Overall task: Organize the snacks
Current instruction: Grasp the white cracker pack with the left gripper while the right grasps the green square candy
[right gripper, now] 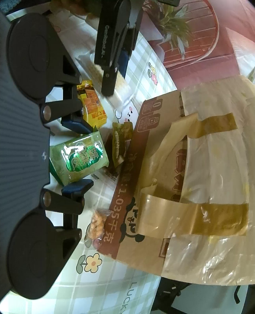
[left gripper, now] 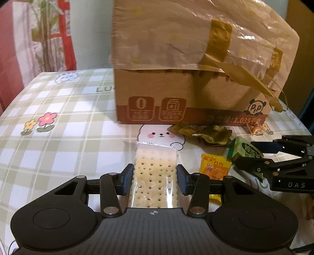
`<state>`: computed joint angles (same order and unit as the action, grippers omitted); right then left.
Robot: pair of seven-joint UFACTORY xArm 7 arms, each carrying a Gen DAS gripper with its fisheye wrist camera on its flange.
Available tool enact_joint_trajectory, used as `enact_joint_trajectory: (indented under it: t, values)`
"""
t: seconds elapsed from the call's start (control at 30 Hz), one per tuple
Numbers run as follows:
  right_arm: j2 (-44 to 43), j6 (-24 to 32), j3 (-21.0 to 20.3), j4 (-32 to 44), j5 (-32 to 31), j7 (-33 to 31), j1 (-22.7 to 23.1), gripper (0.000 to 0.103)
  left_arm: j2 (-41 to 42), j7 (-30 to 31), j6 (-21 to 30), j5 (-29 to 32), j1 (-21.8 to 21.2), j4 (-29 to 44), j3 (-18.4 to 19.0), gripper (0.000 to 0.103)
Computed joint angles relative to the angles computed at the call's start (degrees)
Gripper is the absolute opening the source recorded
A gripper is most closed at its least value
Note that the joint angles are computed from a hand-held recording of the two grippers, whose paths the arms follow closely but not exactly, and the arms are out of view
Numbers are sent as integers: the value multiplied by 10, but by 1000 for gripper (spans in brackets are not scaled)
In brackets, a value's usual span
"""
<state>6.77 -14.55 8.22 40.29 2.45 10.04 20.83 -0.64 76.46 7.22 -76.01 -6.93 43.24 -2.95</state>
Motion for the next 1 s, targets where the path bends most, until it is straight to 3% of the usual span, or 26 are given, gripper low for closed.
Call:
enact_joint_trajectory:
  t: [0.17, 0.33, 0.57, 0.67, 0.9, 1.0]
  values:
    - [-14, 6, -40, -10, 81, -47, 61, 50, -35, 26, -3, -46, -2, -18, 9, 49]
    - [-35, -8, -23, -30, 109, -60, 55, 50, -61, 33, -5, -64, -12, -29, 18, 49]
    - [-60, -25, 8, -42, 176, -125, 50, 49, -87, 48, 1, -78, -24, -44, 24, 49]
    - [-71, -30, 21, -51, 172, -122, 40, 49, -96, 59, 2, -91, -26, -46, 26, 49]
    - [-87, -39, 39, -66, 156, -104, 16, 36, -107, 63, 1, -99, -24, -51, 25, 49]
    - [-88, -30, 53, -63, 191, -129, 8, 36, -112, 59, 2, -97, -25, -55, 28, 49]
